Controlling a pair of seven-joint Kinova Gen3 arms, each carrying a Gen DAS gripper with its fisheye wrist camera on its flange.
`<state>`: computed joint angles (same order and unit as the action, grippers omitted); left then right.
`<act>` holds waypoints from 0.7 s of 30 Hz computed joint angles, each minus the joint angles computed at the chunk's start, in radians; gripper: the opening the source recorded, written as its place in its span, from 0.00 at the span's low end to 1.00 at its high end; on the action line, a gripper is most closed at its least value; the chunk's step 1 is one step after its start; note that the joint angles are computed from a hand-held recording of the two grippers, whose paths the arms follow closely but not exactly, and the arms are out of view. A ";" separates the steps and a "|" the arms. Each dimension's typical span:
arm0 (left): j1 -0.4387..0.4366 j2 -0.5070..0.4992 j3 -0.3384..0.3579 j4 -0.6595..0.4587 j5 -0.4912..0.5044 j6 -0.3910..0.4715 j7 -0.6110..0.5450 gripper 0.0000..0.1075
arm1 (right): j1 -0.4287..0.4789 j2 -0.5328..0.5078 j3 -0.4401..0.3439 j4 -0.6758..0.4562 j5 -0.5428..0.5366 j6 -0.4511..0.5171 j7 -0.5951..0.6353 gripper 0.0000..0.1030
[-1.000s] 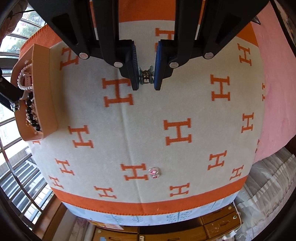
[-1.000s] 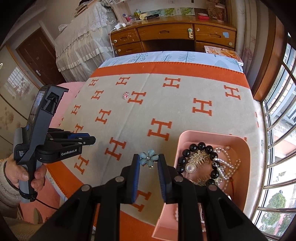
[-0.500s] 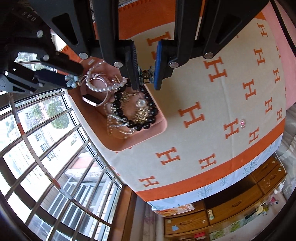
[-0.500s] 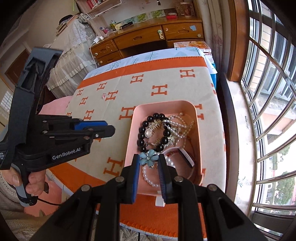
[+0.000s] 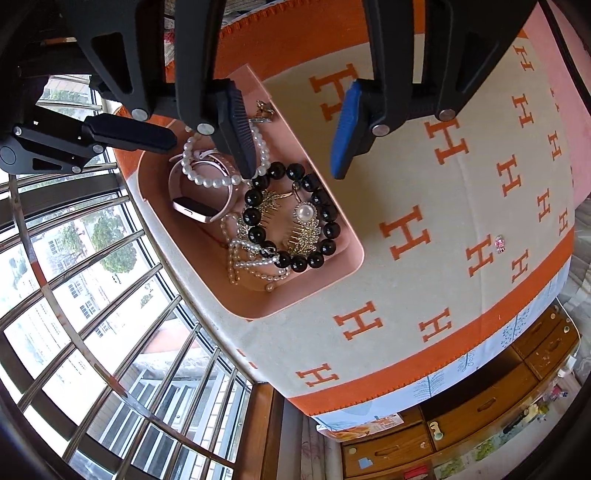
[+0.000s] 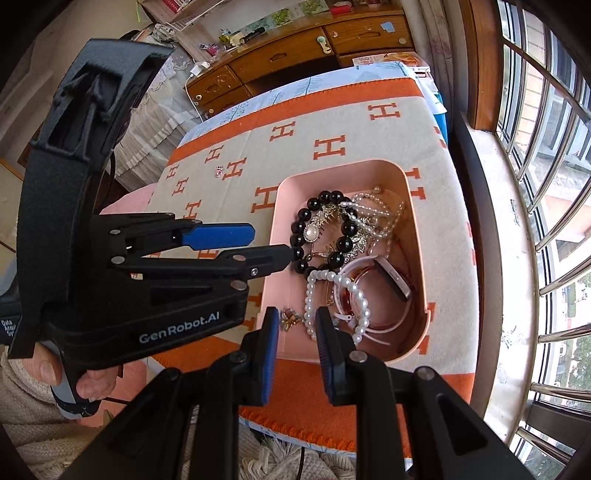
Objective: Organize jewelry
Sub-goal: 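Carry both brooches into the pink box and open both tools, then move the open right tool toward the pink ring on the blanket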
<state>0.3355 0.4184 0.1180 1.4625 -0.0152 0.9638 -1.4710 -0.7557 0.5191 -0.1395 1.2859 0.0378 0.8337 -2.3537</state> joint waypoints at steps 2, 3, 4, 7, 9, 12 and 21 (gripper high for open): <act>-0.007 -0.007 -0.004 0.010 0.000 -0.005 -0.001 0.42 | -0.004 0.007 0.003 -0.013 0.006 0.012 0.001 0.21; -0.011 -0.009 -0.006 0.015 0.000 -0.006 -0.002 0.43 | -0.007 0.009 0.003 -0.017 0.009 0.018 0.002 0.21; -0.015 -0.013 -0.007 0.021 0.000 -0.009 -0.003 0.43 | -0.010 0.013 0.004 -0.024 0.011 0.024 0.002 0.21; -0.033 -0.025 -0.010 0.049 0.008 -0.025 -0.006 0.51 | -0.021 0.026 0.005 -0.046 0.021 0.043 0.006 0.21; -0.048 -0.034 -0.011 0.078 0.018 -0.044 -0.009 0.56 | -0.032 0.039 0.009 -0.070 0.031 0.065 0.010 0.21; -0.075 -0.031 -0.011 0.109 0.037 -0.047 -0.023 0.56 | -0.049 0.066 0.014 -0.118 0.045 0.109 0.015 0.21; -0.200 -0.039 -0.033 0.201 0.105 -0.075 -0.086 0.56 | -0.096 0.155 0.031 -0.304 0.069 0.236 0.058 0.21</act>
